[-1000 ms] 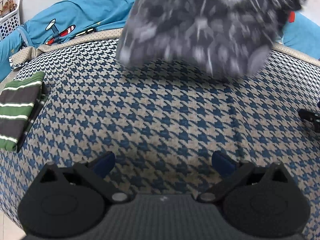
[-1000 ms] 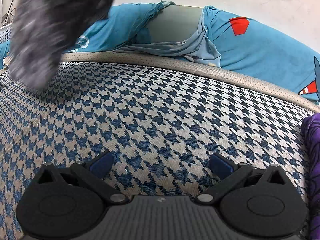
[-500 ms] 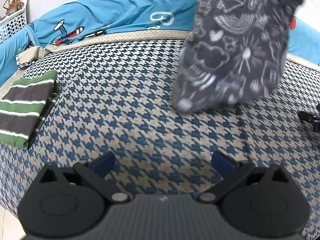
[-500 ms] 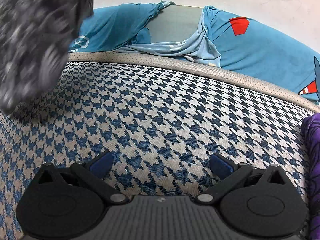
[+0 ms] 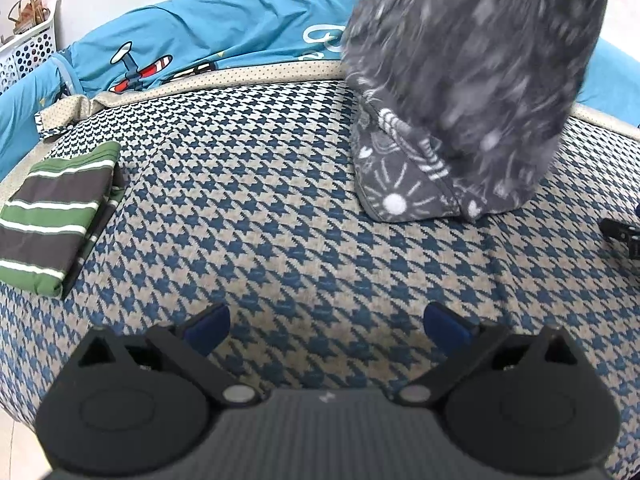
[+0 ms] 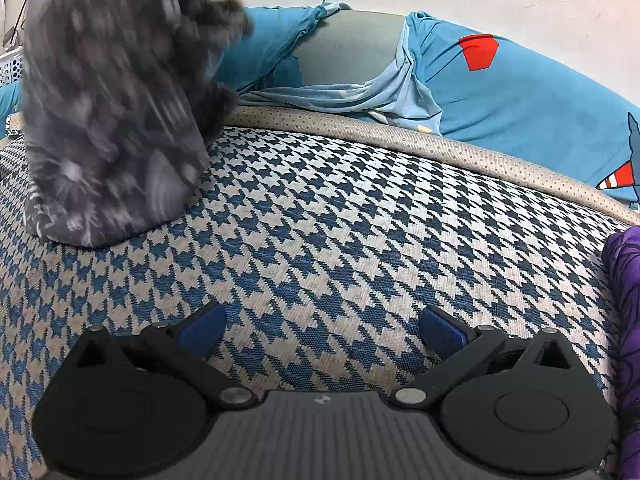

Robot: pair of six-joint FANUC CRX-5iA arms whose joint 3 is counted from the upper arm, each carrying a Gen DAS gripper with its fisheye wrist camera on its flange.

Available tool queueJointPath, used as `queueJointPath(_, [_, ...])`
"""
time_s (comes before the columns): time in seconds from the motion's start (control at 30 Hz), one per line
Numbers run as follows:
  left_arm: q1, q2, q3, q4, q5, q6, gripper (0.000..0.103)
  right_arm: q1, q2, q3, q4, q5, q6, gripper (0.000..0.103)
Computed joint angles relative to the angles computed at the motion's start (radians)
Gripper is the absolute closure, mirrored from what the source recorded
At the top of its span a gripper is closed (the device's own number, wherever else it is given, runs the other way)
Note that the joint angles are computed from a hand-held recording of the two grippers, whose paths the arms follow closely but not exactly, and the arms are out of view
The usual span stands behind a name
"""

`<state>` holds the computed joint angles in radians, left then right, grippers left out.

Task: Fold clothes

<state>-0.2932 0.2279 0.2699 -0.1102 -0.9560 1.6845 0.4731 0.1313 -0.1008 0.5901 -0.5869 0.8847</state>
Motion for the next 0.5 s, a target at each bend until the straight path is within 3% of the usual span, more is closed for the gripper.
queueJointPath(0.5, [-0.004,0.008,0.018,0.000,-0.016,0.008,0.000,-0.006,0.003,-0.007,0.004,0.012,-0.002,0.000])
